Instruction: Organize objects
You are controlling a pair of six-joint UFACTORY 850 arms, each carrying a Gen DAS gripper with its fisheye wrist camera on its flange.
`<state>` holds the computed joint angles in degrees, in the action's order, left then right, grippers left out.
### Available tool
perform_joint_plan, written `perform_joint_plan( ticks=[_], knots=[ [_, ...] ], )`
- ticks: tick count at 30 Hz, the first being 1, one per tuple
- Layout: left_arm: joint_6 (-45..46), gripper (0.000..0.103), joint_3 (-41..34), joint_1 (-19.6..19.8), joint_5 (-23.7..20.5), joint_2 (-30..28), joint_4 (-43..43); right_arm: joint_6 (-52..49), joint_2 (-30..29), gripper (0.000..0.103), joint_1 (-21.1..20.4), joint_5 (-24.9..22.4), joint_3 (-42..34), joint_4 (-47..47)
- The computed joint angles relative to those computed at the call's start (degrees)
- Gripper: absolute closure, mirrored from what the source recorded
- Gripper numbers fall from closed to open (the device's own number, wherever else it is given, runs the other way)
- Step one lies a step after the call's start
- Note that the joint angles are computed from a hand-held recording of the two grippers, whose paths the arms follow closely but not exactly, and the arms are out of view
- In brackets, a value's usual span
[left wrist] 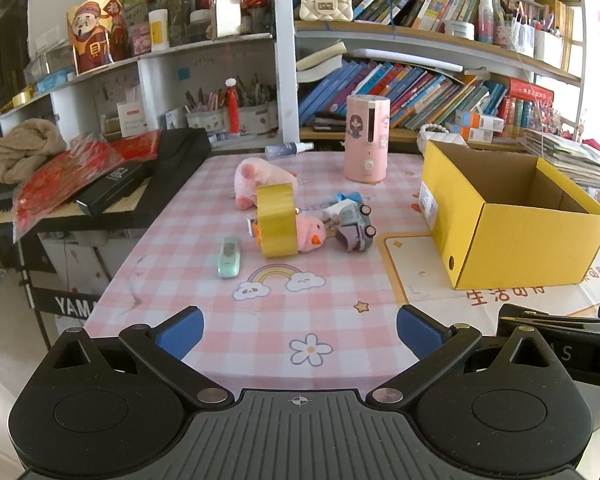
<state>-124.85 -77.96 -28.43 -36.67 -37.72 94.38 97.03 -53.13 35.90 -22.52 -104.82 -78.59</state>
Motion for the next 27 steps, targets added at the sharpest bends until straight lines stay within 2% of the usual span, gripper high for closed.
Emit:
perform_joint_plan(
  ticks=[9, 18, 21, 27],
  knots=[
    [-0.6, 0.000, 0.3, 0.7, 0.9, 0.1, 0.3, -0.8, -0.2, 0.000, 0.2, -0.2, -0.4, 0.6],
    [1.3, 0.000, -0.9, 1.3, 1.4, -0.7, -3.5, -5.0, -1.0, 0.000, 0.3, 0.7, -1.2, 3.9],
    [2.2, 0.000, -1.4, 1.6, 1.2, -1.0, -5.5, -14.4, -3.2, 0.000, -0.1, 1.2, -5.7, 11.8],
    [3.4, 0.000, -2.6, 2.4, 0.4, -1.9, -8.0, -25.1, -5.9, 0.002, -0.5, 3.0, -10.6, 20.3]
  ],
)
